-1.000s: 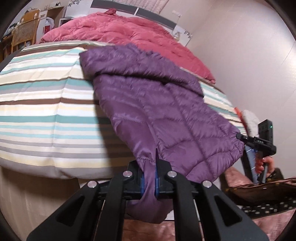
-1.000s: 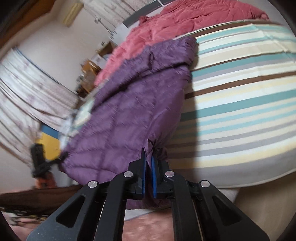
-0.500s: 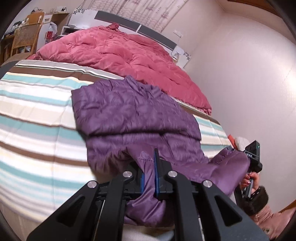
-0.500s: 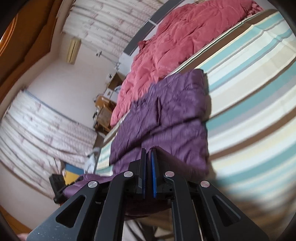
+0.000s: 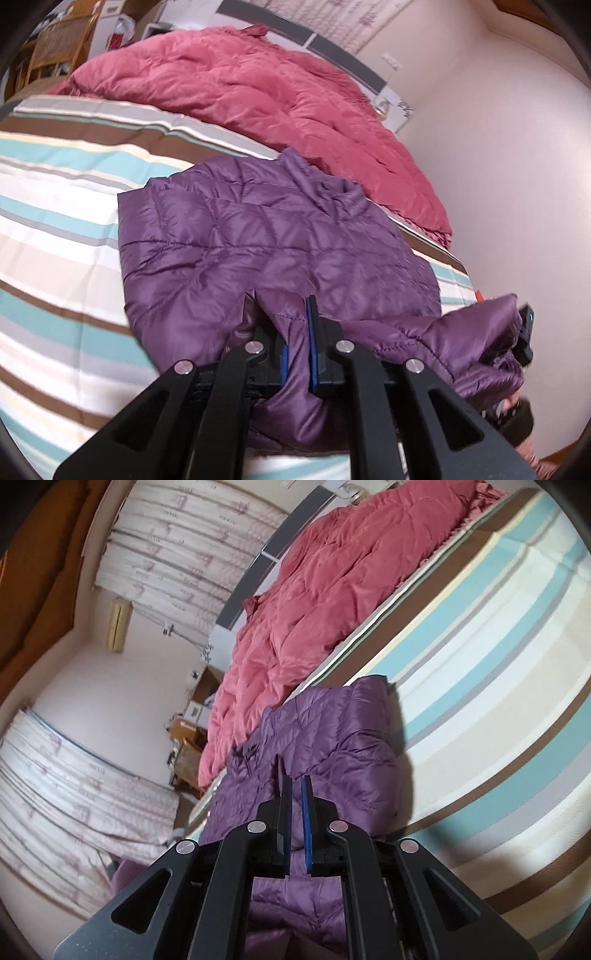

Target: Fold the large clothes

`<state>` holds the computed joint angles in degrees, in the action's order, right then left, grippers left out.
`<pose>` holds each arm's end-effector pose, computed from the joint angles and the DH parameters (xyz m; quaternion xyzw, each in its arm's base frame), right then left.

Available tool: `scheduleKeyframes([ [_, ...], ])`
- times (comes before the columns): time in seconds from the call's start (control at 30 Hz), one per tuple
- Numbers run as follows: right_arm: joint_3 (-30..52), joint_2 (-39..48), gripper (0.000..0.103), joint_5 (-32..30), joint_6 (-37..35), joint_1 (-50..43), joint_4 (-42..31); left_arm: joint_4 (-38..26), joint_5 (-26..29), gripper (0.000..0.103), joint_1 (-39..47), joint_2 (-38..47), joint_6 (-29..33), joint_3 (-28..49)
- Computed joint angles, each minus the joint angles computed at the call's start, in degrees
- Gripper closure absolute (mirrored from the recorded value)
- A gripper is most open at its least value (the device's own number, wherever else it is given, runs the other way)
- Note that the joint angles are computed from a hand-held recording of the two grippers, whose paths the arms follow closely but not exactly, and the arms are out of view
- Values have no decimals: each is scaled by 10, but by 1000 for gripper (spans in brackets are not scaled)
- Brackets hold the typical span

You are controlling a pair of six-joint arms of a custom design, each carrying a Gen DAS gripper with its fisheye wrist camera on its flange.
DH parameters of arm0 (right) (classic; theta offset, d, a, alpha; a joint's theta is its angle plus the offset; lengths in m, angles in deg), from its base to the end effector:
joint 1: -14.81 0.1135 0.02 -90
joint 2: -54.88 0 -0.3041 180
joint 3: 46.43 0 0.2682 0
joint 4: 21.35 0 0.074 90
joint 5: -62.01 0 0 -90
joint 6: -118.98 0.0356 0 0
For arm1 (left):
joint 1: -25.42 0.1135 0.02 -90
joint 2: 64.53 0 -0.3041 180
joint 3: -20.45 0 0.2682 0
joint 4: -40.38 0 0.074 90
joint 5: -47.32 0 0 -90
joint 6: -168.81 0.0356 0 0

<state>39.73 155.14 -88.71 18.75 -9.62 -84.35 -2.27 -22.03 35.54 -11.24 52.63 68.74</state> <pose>0.3358 -0.1184 0.2583 0.0496 0.8578 0.4506 0.2421 0.1771 0.0189 0.2546 -0.2242 0.8919 -0.2151 0.3285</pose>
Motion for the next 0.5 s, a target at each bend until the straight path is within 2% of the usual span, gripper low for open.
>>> scheduleKeyframes([
  [0.07, -9, 4, 98, 8, 1, -9, 14, 28, 4, 95, 13, 37, -3, -2],
  [0.2, -27, 6, 98, 64, -28, -15, 25, 85, 5, 95, 28, 103, -7, -9],
  [0.3, -51, 0, 96, 99, -53, -9, 35, 111, 1, 91, 35, 135, -15, -12],
  [0.33, -62, -4, 89, 107, -58, -5, 42, 115, 2, 88, 36, 139, -18, -13],
  [0.4, -83, -18, 35, 119, -55, -3, 65, 117, 19, 79, 44, 136, -24, -14],
  [0.43, -96, -28, 30, 110, -59, -5, 76, 117, 29, 71, 51, 128, -26, -16],
  [0.47, -102, -35, 30, 107, -73, -3, 79, 119, 37, 59, 60, 109, -26, -20],
  [0.5, -105, -42, 30, 115, -82, 4, 77, 119, 38, 51, 68, 92, -24, -23],
])
